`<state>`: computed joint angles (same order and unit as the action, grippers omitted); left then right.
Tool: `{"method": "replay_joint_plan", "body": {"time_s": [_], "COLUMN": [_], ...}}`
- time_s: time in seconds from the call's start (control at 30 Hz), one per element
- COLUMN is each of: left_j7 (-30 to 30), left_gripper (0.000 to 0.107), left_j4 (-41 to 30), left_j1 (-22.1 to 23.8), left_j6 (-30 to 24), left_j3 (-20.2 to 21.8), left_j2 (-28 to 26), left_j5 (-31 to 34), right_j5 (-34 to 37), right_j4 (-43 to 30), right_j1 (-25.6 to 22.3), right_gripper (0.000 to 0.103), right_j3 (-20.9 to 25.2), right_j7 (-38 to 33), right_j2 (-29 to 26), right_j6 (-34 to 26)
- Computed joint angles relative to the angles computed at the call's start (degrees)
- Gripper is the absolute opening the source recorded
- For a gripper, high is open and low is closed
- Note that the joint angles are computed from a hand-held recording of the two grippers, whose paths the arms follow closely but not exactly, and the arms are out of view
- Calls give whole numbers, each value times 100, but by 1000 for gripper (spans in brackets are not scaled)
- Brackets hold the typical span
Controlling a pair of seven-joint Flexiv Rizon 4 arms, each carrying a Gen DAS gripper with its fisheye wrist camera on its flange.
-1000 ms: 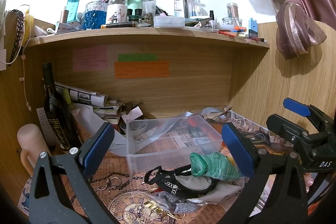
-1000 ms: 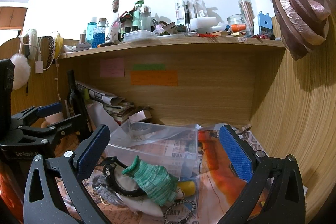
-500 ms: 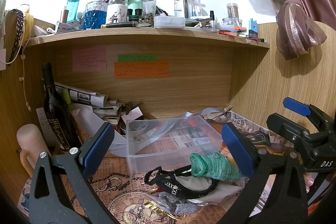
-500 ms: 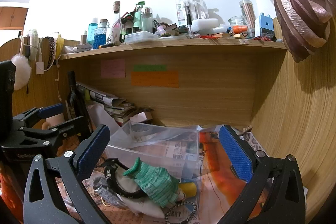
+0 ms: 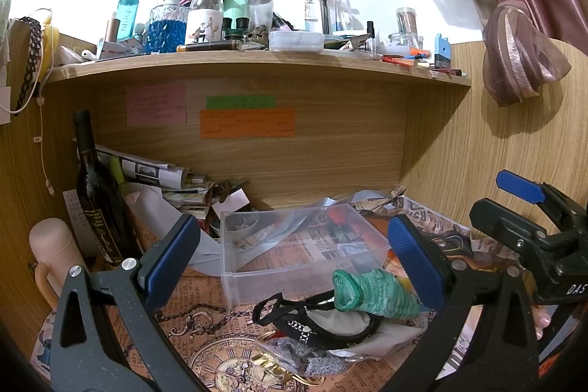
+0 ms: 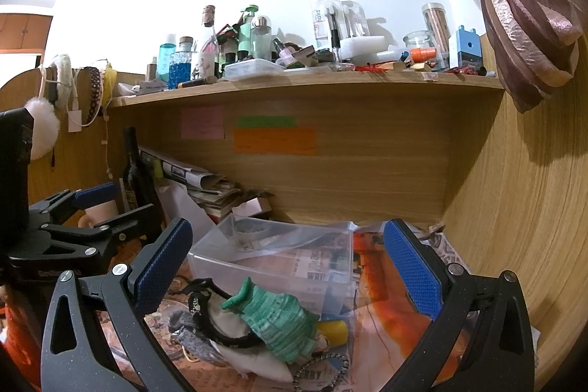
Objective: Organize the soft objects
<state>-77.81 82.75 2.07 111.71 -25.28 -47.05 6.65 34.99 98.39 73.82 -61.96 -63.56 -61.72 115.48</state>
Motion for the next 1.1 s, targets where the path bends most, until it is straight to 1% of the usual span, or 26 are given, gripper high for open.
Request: {"method": "replay_joint_plan", "body": {"time_s": [0.53,0.63,0.7,0.77,0.9,1.0,1.03,1.1], "left_j7": [12,69,128,217,462,648,702,801], "left_gripper": [103,103,103,103,103,103,103,103], "left_j4": [-15,-60,-79,-79,-101,-131,-141,-155], "left_j1": [-22,30,115,200,233,118,70,-4], "left_j6": [-49,-186,-332,-453,-802,-1017,-1070,-1174], "left_j3": [18,-91,-240,-386,-501,-382,-322,-223], "left_j2": [-9,-64,-123,-195,-310,-369,-386,-416], "left_j5": [-3,1,-6,-23,-249,-541,-640,-829], "right_j5": [-39,-110,-169,-318,-644,-869,-989,-1176], "right_j4": [-57,-81,-80,-80,-106,-108,-104,-114], "right_j1": [-118,-179,-216,-328,-606,-755,-848,-1008], "right_gripper": [103,103,103,103,103,103,103,100], "right_j3": [100,143,162,307,684,889,1023,1242], "right_j7": [55,125,199,249,284,331,332,338], "right_j2": [39,38,19,88,261,317,381,467], "right_j6": [-63,-126,-167,-177,-259,-375,-389,-423]}}
